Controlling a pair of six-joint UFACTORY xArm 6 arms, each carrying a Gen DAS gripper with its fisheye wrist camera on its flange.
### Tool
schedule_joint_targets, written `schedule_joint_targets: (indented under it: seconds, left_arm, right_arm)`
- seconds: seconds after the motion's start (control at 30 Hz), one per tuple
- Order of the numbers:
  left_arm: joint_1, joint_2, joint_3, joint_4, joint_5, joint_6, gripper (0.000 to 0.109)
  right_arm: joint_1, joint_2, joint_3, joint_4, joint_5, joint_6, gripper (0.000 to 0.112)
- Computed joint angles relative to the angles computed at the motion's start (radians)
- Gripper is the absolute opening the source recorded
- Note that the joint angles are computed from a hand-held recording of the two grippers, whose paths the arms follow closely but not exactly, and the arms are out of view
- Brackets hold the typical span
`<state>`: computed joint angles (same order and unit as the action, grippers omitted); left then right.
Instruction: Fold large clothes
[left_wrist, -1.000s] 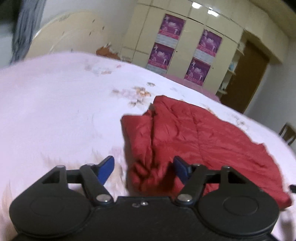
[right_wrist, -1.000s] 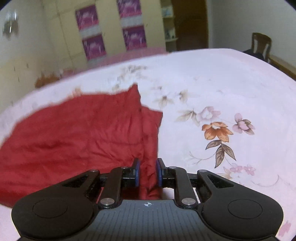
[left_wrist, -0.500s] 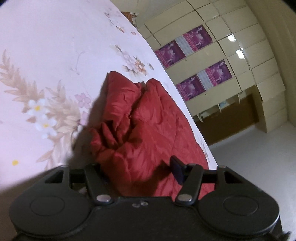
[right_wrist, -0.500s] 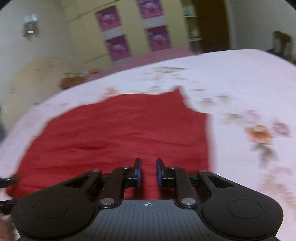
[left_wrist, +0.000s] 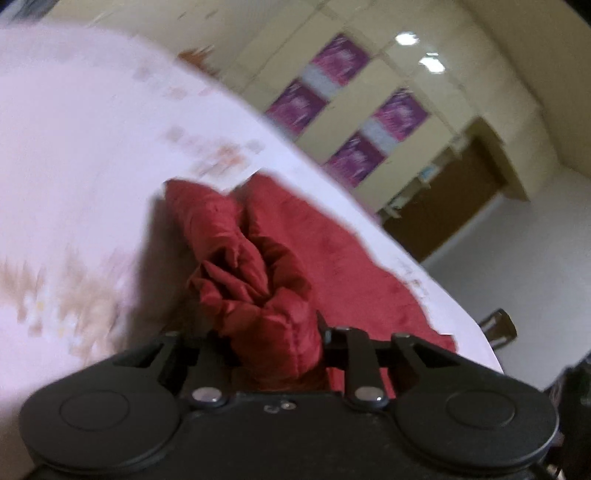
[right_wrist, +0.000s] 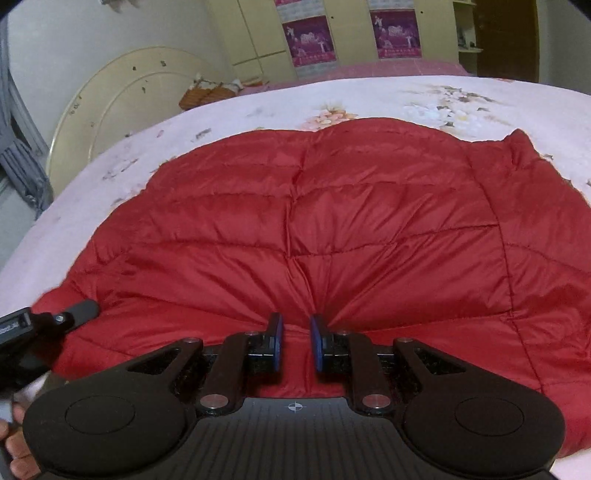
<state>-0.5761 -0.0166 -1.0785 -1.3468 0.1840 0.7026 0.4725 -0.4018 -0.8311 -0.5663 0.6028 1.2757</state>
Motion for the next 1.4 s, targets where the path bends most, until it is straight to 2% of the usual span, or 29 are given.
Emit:
schedule_joint_targets:
  seconds: [0.03, 0.07, 0.17, 0.27, 0.43, 0.63, 0.73, 0.8, 0.9, 1.0, 1.03, 1.07, 1.1, 1.13, 1.17, 1.2, 1.23, 1.27, 1.33, 1.4]
  left_arm:
    - [-0.007, -0.008, -0.004, 0.053, -0.007, -0.009, 0.023]
    - [-0.011, -0.015, -0.008, 0.1, -0.012, -0.021, 0.023]
    - [-0.023, -0.025, -0.027, 0.171, -0.012, -0.026, 0.023]
    - [-0.039, -0.016, -0.053, 0.224, -0.007, -0.043, 0.023]
    - [-0.085, -0.017, -0.072, 0.322, -0.026, -0.063, 0.023]
    - [-0.177, 0.017, -0.135, 0.358, -0.081, -0.025, 0.023]
    - [-0.233, 0.054, -0.162, 0.528, -0.127, -0.145, 0.023]
    - [-0.255, 0.085, -0.19, 0.698, -0.118, -0.286, 0.023]
    - [-0.288, 0.151, -0.263, 0.93, -0.078, -0.474, 0.023]
    - [-0.323, 0.233, -0.357, 1.004, -0.015, -0.54, 0.023]
    - [-0.334, 0.274, -0.414, 1.009, 0.055, -0.539, 0.023]
    - [-0.342, 0.324, -0.485, 0.978, 0.15, -0.512, 0.028]
    - [-0.347, 0.377, -0.557, 0.928, 0.248, -0.486, 0.043]
    - [-0.351, 0.417, -0.606, 0.884, 0.315, -0.478, 0.051]
    - [-0.355, 0.442, -0.631, 0.835, 0.346, -0.471, 0.062]
    - [-0.363, 0.442, -0.63, 0.802, 0.345, -0.475, 0.062]
    - [-0.367, 0.43, -0.621, 0.769, 0.337, -0.467, 0.063]
    - [-0.367, 0.408, -0.606, 0.724, 0.328, -0.447, 0.063]
    - [-0.356, 0.345, -0.556, 0.568, 0.299, -0.373, 0.062]
    - [-0.349, 0.296, -0.509, 0.445, 0.219, -0.313, 0.065]
  right_arm:
    - [0.003, -0.018, -0.002, 0.0, 0.007, 0.019, 0.003]
    - [0.008, -0.052, 0.01, -0.017, 0.009, 0.041, 0.001]
    - [0.042, -0.112, 0.013, -0.052, 0.057, 0.057, 0.0]
    - [0.048, -0.109, 0.028, 0.019, 0.051, 0.015, 0.0]
    - [0.019, -0.072, 0.084, 0.044, -0.051, 0.061, 0.0]
    - [-0.03, -0.117, 0.172, 0.135, -0.184, -0.03, 0.0]
    - [-0.062, -0.173, 0.23, 0.288, -0.249, -0.157, 0.0]
    - [-0.103, -0.261, 0.288, 0.294, -0.287, -0.153, 0.0]
    - [-0.199, -0.436, 0.367, 0.303, -0.223, -0.203, 0.0]
    - [-0.321, -0.62, 0.443, 0.425, -0.132, -0.346, 0.0]
    - [-0.365, -0.677, 0.466, 0.468, -0.104, -0.39, 0.0]
    - [-0.403, -0.713, 0.479, 0.5, -0.086, -0.42, 0.0]
    - [-0.448, -0.763, 0.501, 0.527, -0.065, -0.438, 0.0]
    - [-0.484, -0.801, 0.518, 0.55, -0.054, -0.447, 0.0]
    - [-0.524, -0.811, 0.522, 0.596, -0.051, -0.481, 0.0]
    - [-0.557, -0.83, 0.525, 0.623, -0.025, -0.502, 0.008]
    - [-0.595, -0.852, 0.531, 0.665, -0.007, -0.548, 0.043]
    - [-0.61, -0.881, 0.541, 0.666, -0.011, -0.558, 0.065]
    - [-0.645, -0.906, 0.537, 0.697, -0.022, -0.635, 0.066]
    - [-0.675, -0.895, 0.524, 0.834, -0.029, -0.758, 0.066]
